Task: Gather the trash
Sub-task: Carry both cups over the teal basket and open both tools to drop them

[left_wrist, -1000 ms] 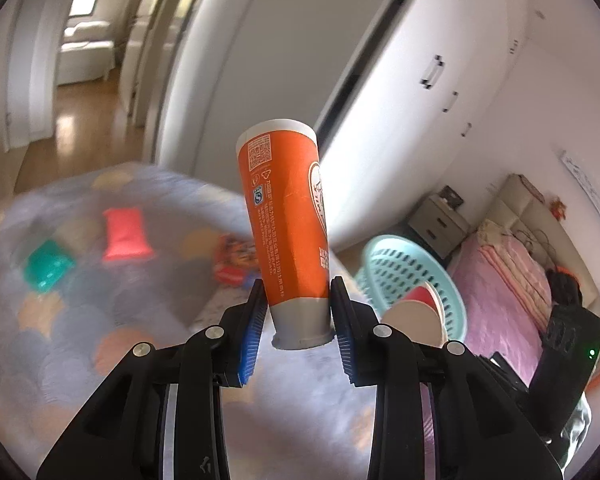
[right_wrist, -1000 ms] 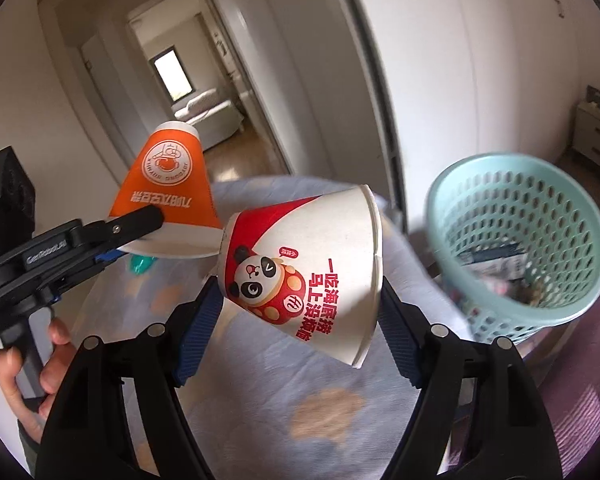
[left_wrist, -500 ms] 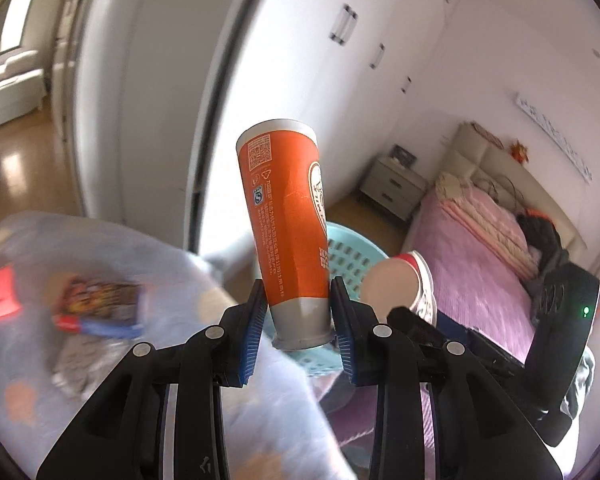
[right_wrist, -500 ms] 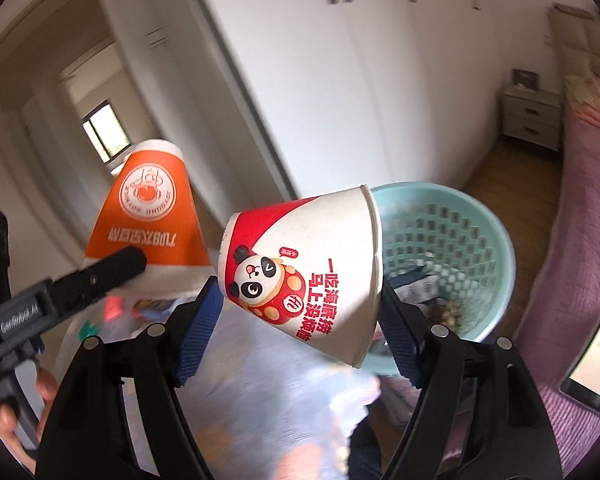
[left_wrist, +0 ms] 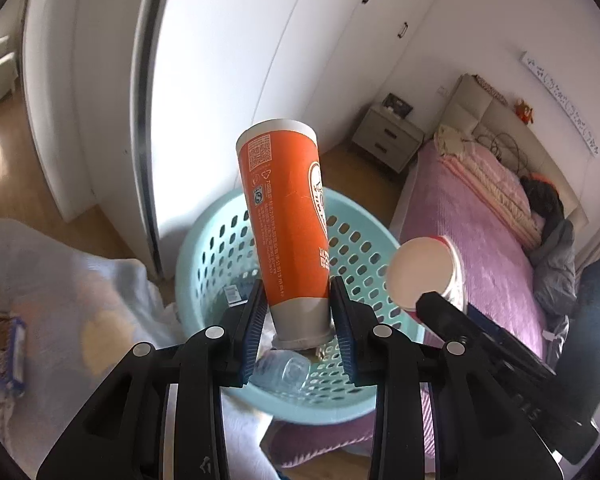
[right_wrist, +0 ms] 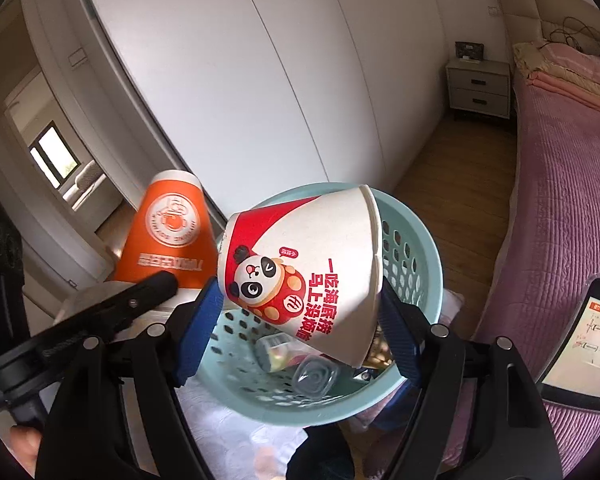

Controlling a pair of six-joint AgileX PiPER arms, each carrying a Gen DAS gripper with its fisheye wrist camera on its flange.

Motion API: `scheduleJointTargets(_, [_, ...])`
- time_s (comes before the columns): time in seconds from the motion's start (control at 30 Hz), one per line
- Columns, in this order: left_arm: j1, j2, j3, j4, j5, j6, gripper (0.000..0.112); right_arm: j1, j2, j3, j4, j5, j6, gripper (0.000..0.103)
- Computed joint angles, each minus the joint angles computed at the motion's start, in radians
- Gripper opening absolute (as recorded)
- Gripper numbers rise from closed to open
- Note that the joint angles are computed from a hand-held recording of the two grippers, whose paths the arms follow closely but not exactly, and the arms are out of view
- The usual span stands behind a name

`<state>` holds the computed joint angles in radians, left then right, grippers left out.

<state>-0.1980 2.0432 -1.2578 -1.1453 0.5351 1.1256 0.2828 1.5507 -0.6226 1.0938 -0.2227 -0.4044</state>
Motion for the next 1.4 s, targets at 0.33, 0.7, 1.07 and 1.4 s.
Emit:
scheduleJointTargets(0.33, [-0.010, 0.084, -0.087, 0.085, 0.001, -0.081, 0.037, -0.013, 0.088, -0.087, 0.077, 0.018, -0.095, 0.072])
scheduleJointTargets(0.7, [0.068, 0.027, -0.033, 0.016, 0.004, -0.039, 0.048, -0.049, 0.175, -0.197, 0.201, 0.079, -0.254, 0.073])
scheduleJointTargets(1.07, [0.149, -0.167, 0.145, -0.102, 0.030, 0.116, 0.053, 0.003, 0.151, -0.201, 0.412, 0.077, -0.450, 0.074])
scheduleJointTargets(1.4, [0.270, -0.420, 0.333, -0.180, 0.109, 0.236, 0.058, 0.202, -0.029, -0.161, 0.647, -0.086, -0.713, 0.073])
